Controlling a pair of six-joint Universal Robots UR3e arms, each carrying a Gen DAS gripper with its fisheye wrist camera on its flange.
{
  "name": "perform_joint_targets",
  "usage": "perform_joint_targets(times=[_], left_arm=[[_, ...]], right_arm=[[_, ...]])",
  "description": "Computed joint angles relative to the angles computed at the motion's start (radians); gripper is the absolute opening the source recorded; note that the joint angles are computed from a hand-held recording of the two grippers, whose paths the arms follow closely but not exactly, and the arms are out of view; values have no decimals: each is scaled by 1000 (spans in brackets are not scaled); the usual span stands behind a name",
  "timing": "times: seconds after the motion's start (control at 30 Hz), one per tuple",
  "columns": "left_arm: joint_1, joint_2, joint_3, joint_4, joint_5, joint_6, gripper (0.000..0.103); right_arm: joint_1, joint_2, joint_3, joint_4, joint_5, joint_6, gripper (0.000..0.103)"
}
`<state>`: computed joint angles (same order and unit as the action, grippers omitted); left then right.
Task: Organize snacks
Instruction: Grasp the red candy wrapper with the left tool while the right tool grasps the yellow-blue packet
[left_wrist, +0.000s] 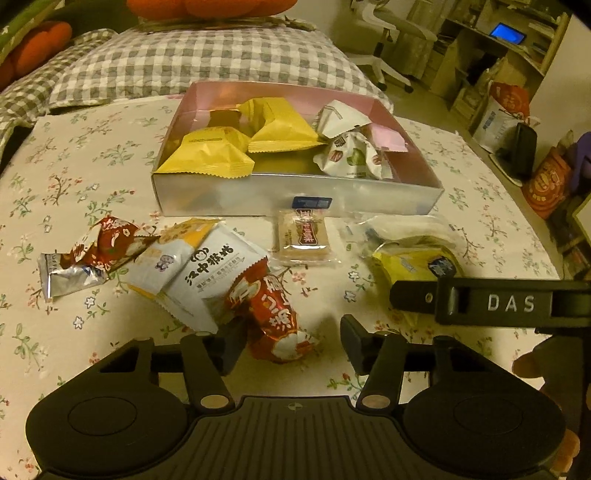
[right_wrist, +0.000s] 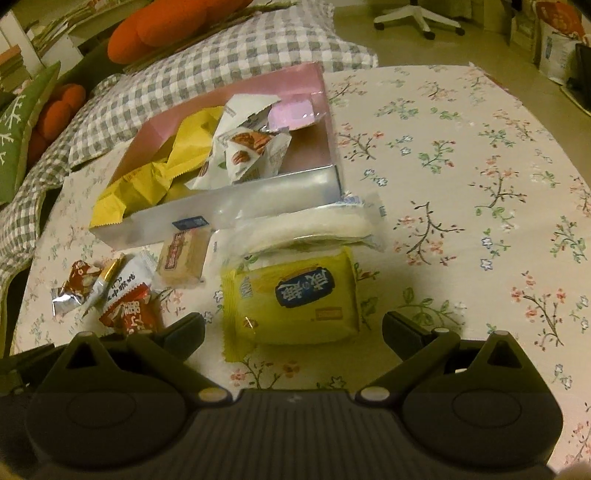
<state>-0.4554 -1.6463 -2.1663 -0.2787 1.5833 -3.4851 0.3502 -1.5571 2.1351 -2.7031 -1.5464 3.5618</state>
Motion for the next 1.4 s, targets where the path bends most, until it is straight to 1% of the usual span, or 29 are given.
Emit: perform_joint_targets(times=[0.1,0.2,0.37,0.5,0.57,0.63,0.7,0.73,0.93,1.23,1.4], left_arm=[[-7,-19,12,5,14,3,50],[-15,-41,28,2,31,5,46],[-19,-63,41,1,39,6,42],[-27,-71,46,4,53,9,39],[-28,-71,48,1,54,13,38],[-27,-68,49,-4,51,16,37],[-25,-62,47,-9,45,20,35],[-25,-59,46,-10,45,22,29],[-26,-44,41,-23,44,25,29],[-35,-14,33,-35,44,28,28],[-29,12,22,-41,38,26,28]], right_arm=[[4,24,-8,-8,-7,-3,102],[16,45,-21,-20,-31,-4,102],[33,65,-38,-20,-59,-14,102],[51,81,-57,-13,-100,-30,96],[52,81,-54,-19,-101,-34,92],[56,80,-52,-26,-108,-38,81],[59,78,-51,-31,-115,-43,78],[60,78,-50,-34,-120,-44,70],[56,64,-40,-30,-117,-46,67],[60,37,-30,-11,-124,-41,66],[49,4,-10,-11,-110,-33,65]])
